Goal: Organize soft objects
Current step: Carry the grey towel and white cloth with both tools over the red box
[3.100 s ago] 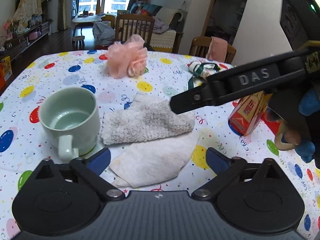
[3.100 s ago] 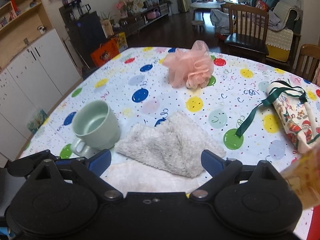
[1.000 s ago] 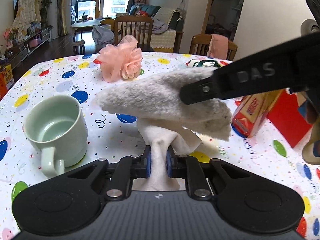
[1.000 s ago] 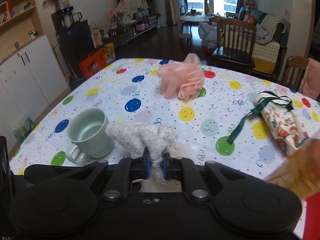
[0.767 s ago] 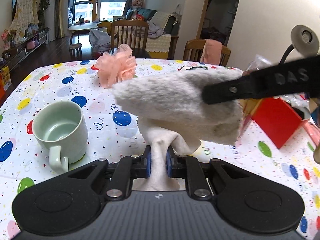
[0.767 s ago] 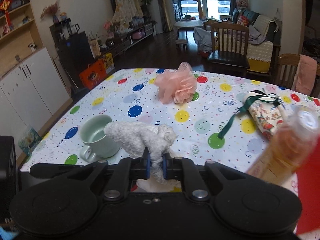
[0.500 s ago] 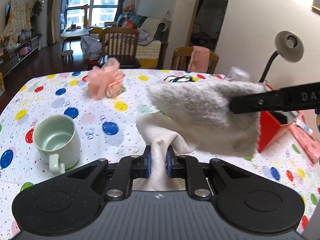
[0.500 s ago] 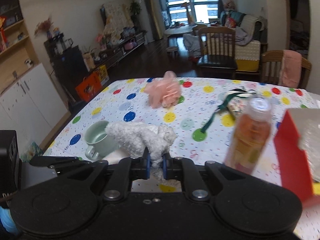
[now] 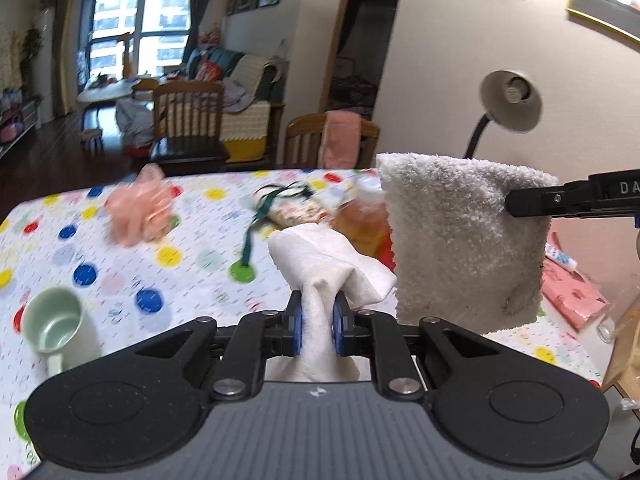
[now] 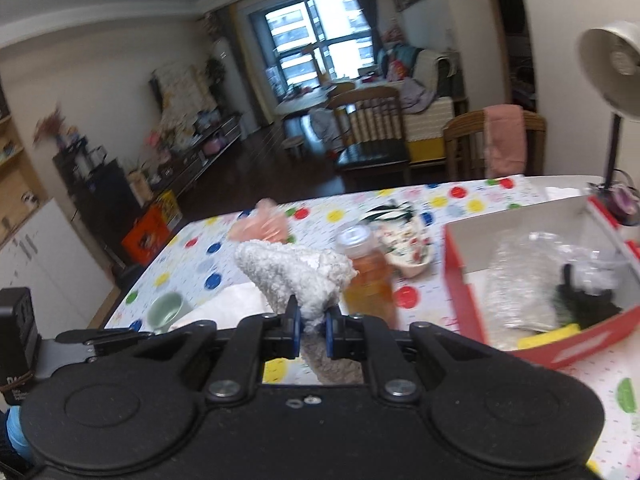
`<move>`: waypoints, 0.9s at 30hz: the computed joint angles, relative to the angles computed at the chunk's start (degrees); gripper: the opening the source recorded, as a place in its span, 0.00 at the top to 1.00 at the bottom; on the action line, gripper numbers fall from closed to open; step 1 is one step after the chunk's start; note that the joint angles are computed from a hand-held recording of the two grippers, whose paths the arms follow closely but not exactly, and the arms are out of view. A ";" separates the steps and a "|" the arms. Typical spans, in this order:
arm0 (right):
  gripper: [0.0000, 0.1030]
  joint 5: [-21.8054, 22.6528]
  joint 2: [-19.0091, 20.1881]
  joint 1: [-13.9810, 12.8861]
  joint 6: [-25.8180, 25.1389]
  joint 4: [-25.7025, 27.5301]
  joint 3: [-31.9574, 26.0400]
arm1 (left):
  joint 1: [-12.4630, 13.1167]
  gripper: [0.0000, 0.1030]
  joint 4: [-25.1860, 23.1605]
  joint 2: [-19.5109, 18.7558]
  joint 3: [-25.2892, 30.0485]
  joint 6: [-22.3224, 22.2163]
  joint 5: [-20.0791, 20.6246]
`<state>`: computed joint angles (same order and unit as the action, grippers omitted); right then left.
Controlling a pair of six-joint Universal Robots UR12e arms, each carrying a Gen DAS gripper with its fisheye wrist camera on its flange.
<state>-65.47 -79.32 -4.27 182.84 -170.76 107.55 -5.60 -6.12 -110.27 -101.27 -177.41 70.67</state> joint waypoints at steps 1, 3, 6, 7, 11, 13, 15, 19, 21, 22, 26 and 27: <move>0.90 0.31 -0.33 -0.64 0.17 -0.07 0.22 | -0.40 0.86 0.06 -0.08 0.36 0.24 -0.03; 0.90 0.24 -1.04 -1.81 0.35 -0.05 0.73 | -1.10 0.86 -0.32 -0.13 1.06 0.17 -0.77; 0.90 0.42 -1.63 -3.51 0.41 -0.19 1.12 | -2.21 0.86 -0.75 -0.58 2.37 0.07 -1.59; 0.90 0.54 -1.73 -4.05 0.50 -0.29 1.18 | -2.61 0.86 -0.96 -0.79 2.90 0.25 -1.87; 0.90 0.41 -1.79 -6.05 1.02 -1.48 1.28 | -4.33 0.86 -2.35 -1.75 5.11 0.76 -2.20; 0.90 0.11 -1.50 -6.99 1.46 -2.31 1.11 | -5.15 0.86 -3.62 -2.46 6.58 0.73 -2.21; 0.90 0.59 -1.16 -8.14 1.80 -2.47 0.81 | -6.01 0.86 -4.57 -3.24 8.02 0.96 -1.92; 0.90 0.74 0.08 -9.77 1.81 -3.21 -0.06 | -7.86 0.86 -6.51 -4.94 10.96 1.81 -1.17; 0.90 0.74 0.87 -10.37 1.61 -3.54 -0.66 | -8.67 0.86 -7.59 -5.88 12.47 1.92 -0.72; 0.90 0.87 1.25 -10.69 1.49 -3.53 -0.97 | -9.04 0.86 -8.28 -6.44 13.39 1.95 -0.61; 0.90 1.55 2.51 -11.84 0.47 -3.34 -2.14 | -10.57 0.86 -11.02 -8.72 16.91 2.16 0.56; 0.90 1.72 2.81 -12.10 0.40 -3.24 -2.43 | -10.87 0.86 -11.97 -9.31 17.87 1.84 0.75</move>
